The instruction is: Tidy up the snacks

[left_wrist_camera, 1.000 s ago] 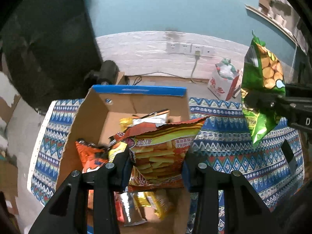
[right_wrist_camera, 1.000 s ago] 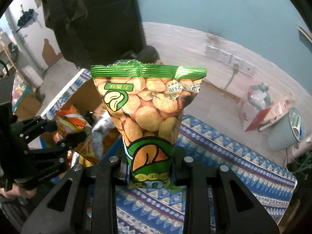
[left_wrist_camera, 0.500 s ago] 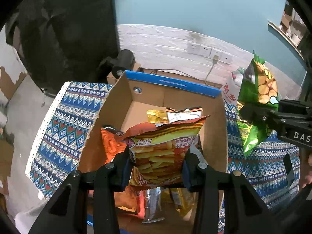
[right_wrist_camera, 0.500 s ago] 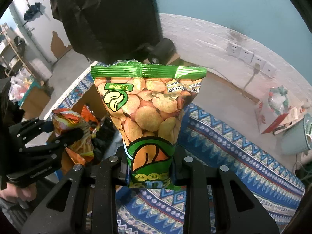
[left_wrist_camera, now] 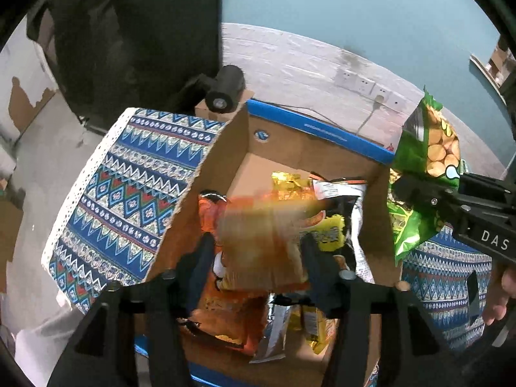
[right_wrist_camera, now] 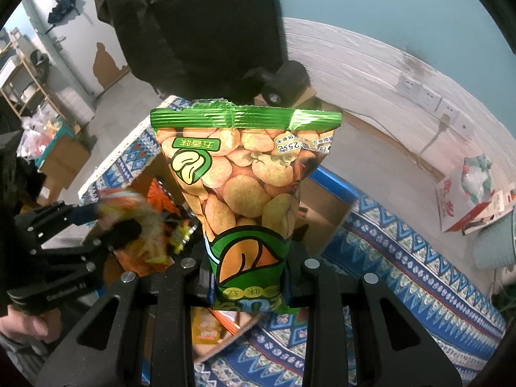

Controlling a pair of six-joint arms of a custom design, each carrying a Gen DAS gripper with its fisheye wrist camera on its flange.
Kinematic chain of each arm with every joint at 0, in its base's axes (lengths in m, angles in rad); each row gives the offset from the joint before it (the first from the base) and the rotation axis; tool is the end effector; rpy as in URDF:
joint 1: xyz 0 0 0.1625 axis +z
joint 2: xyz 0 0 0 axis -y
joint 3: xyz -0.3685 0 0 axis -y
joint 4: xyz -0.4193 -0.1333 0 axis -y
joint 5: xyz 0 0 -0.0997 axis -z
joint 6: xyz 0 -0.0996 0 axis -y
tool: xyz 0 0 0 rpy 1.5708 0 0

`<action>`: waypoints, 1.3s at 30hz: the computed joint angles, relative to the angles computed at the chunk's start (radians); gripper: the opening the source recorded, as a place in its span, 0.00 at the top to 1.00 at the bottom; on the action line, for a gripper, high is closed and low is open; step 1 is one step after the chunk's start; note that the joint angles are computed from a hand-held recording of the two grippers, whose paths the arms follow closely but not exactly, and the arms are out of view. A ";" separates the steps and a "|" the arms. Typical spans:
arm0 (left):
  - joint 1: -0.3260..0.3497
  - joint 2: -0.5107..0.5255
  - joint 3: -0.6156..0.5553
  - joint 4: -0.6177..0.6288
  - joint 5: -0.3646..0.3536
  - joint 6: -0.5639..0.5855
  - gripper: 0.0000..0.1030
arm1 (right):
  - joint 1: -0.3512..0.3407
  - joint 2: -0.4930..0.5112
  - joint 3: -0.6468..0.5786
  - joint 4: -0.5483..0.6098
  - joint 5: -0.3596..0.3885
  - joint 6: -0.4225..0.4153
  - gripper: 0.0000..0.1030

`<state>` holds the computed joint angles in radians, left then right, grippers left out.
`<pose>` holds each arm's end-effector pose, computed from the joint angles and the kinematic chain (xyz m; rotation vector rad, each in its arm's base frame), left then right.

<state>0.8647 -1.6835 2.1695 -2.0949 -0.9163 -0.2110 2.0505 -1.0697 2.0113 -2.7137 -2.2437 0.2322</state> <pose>-0.1327 -0.4545 0.2576 0.6060 2.4649 -0.4248 0.3110 -0.4436 0.0903 0.2231 -2.5164 0.5467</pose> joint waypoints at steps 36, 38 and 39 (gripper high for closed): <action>-0.066 -0.127 0.025 0.048 0.042 0.006 0.21 | 0.075 0.000 0.016 -0.073 -0.048 -0.016 0.31; -0.077 -0.134 0.030 0.054 0.044 0.005 0.21 | 0.086 -0.019 0.034 -0.068 -0.066 -0.003 0.31; -0.084 -0.139 0.033 0.058 0.045 0.005 0.21 | 0.091 -0.028 0.041 -0.069 -0.073 0.000 0.30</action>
<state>0.7807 -1.8224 2.2026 -2.0370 -0.8708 -0.2055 2.1410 -1.0973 2.0520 -2.7823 -2.3168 0.2318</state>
